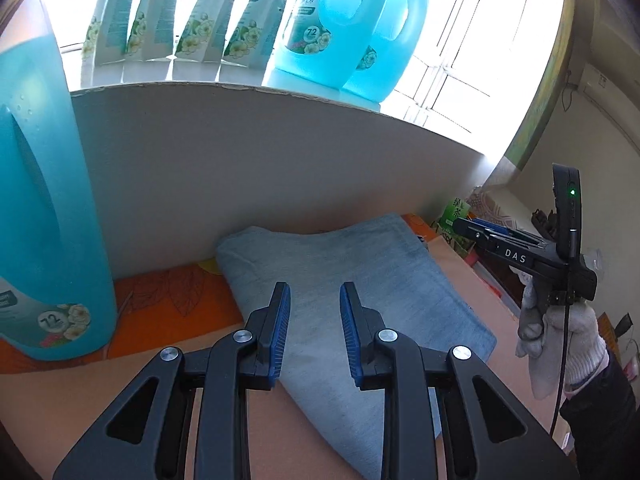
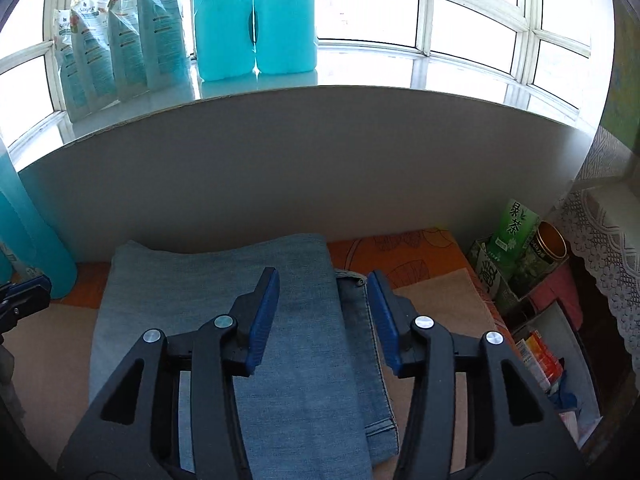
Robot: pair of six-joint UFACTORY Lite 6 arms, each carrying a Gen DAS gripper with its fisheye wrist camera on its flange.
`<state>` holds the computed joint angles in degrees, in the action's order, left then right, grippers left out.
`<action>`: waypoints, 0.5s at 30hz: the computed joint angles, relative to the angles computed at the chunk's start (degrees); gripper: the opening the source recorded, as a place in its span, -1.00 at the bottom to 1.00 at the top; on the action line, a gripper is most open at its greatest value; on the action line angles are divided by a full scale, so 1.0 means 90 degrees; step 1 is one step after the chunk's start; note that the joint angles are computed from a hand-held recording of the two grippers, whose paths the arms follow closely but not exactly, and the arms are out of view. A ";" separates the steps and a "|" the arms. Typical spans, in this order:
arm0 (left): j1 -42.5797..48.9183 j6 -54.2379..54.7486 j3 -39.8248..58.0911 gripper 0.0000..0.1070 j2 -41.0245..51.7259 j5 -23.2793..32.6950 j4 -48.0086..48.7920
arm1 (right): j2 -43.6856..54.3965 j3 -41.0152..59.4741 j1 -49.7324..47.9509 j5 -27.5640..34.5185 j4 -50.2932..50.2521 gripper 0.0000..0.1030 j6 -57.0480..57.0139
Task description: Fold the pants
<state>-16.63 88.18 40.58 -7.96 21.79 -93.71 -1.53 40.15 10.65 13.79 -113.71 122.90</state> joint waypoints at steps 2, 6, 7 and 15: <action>-0.0072 -0.0219 -0.0079 -0.56 -0.0192 -0.0052 0.0206 | -0.0228 -0.0133 0.0055 -0.0006 0.0353 -0.06 -0.0304; -0.0361 -0.0950 -0.0203 -0.55 -0.0636 -0.0288 0.0941 | -0.0834 -0.0514 0.0176 0.0015 0.1247 0.02 -0.1067; -0.0440 -0.1196 -0.0246 -0.55 -0.0767 -0.0366 0.1173 | -0.1023 -0.0625 0.0212 0.0026 0.1520 0.04 -0.1297; -0.0863 -0.4171 -0.0814 -0.48 -0.2235 -0.0460 0.3878 | -0.2665 -0.1581 0.0798 0.0510 0.3978 0.22 -0.3279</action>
<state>-24.40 50.64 33.25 -28.07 17.65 -58.80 -25.51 25.93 17.82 18.38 -77.91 93.39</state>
